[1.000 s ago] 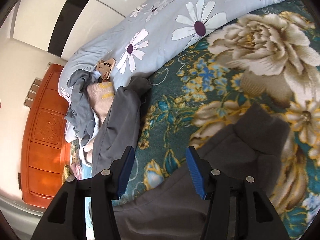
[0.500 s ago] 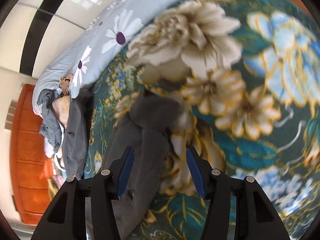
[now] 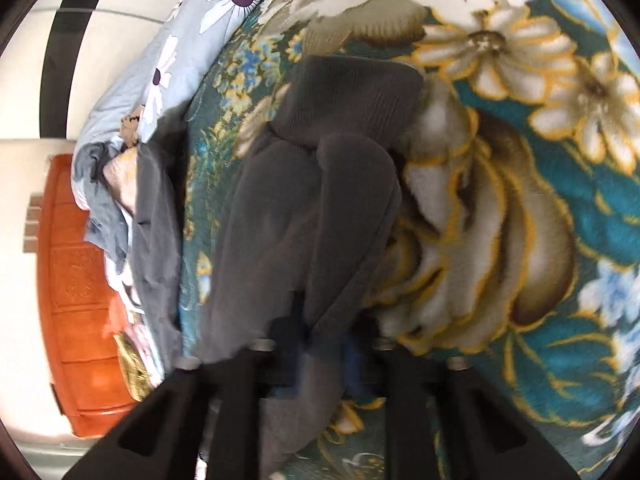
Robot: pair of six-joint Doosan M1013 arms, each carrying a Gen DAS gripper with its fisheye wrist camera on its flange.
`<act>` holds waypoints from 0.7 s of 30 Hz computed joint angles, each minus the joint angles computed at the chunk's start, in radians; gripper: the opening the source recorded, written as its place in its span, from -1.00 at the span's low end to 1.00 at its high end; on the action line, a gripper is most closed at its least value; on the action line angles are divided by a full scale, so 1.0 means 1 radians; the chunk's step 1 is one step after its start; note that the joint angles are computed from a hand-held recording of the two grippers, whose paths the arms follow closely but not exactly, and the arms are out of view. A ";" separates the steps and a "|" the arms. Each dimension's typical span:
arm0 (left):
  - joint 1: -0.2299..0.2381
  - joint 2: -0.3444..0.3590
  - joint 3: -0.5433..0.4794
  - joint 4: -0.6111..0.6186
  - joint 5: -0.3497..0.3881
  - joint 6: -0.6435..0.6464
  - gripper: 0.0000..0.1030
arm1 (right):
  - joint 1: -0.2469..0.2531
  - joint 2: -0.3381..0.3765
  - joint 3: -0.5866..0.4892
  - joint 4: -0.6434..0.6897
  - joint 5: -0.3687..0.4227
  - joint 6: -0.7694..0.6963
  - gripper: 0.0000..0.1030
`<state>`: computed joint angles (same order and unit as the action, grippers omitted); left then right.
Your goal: Fold clothes
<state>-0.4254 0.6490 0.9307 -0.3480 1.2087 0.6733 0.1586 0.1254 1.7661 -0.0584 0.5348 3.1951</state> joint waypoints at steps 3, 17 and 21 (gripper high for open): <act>0.007 -0.016 -0.010 -0.029 -0.063 0.019 -0.48 | 0.014 0.000 -0.029 -0.203 -0.033 0.132 -0.85; 0.069 0.241 -0.468 -0.257 -0.009 -0.084 -0.48 | -0.064 0.228 -0.438 -0.229 -0.032 -0.103 -0.87; 0.085 0.351 -0.639 -0.255 0.067 -0.125 -0.48 | -0.079 0.335 -0.605 -0.160 0.090 -0.208 -0.87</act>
<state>-0.3408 0.9999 0.2915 -0.6031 1.2761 0.5487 0.0793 0.4604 1.1611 -0.2183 0.6252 2.9874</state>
